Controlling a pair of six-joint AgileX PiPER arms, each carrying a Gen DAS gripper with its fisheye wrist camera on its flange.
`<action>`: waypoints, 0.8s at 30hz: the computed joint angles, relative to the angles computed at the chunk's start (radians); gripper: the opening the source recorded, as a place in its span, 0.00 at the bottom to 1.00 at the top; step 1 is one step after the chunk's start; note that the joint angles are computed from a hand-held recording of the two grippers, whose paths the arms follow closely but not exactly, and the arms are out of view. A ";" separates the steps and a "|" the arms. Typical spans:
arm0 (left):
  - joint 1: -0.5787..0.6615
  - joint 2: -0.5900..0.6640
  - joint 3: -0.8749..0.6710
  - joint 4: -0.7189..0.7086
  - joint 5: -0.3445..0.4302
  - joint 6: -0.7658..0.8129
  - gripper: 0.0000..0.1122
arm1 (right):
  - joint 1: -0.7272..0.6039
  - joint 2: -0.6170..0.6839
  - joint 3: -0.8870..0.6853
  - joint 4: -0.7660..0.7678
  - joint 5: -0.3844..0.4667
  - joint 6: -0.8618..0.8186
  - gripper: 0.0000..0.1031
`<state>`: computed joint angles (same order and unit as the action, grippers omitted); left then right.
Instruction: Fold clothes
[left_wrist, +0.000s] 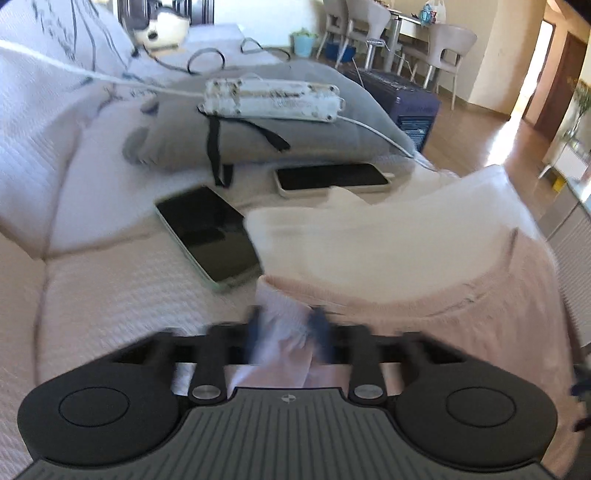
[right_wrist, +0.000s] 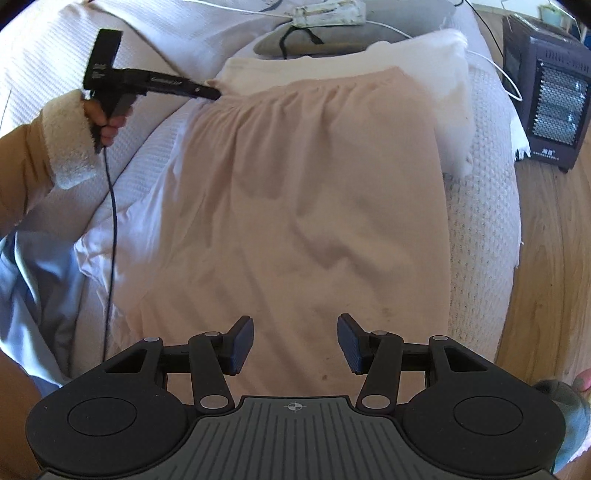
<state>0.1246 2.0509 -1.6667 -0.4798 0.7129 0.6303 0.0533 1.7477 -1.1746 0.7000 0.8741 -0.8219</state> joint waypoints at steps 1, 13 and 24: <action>-0.005 -0.007 0.000 0.028 0.008 -0.044 0.13 | -0.001 -0.001 0.000 0.002 -0.002 0.001 0.49; -0.161 -0.260 0.084 0.073 0.133 -0.177 0.08 | 0.002 -0.121 0.086 0.038 -0.049 -0.049 0.52; -0.478 0.077 -0.453 0.314 0.350 -0.469 0.11 | -0.180 -0.252 0.226 0.192 0.005 -0.206 0.55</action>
<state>-0.3537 2.1283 -2.1197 -0.1655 1.0627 0.1608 -0.1266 1.4956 -0.9487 0.8915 0.8786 -1.0275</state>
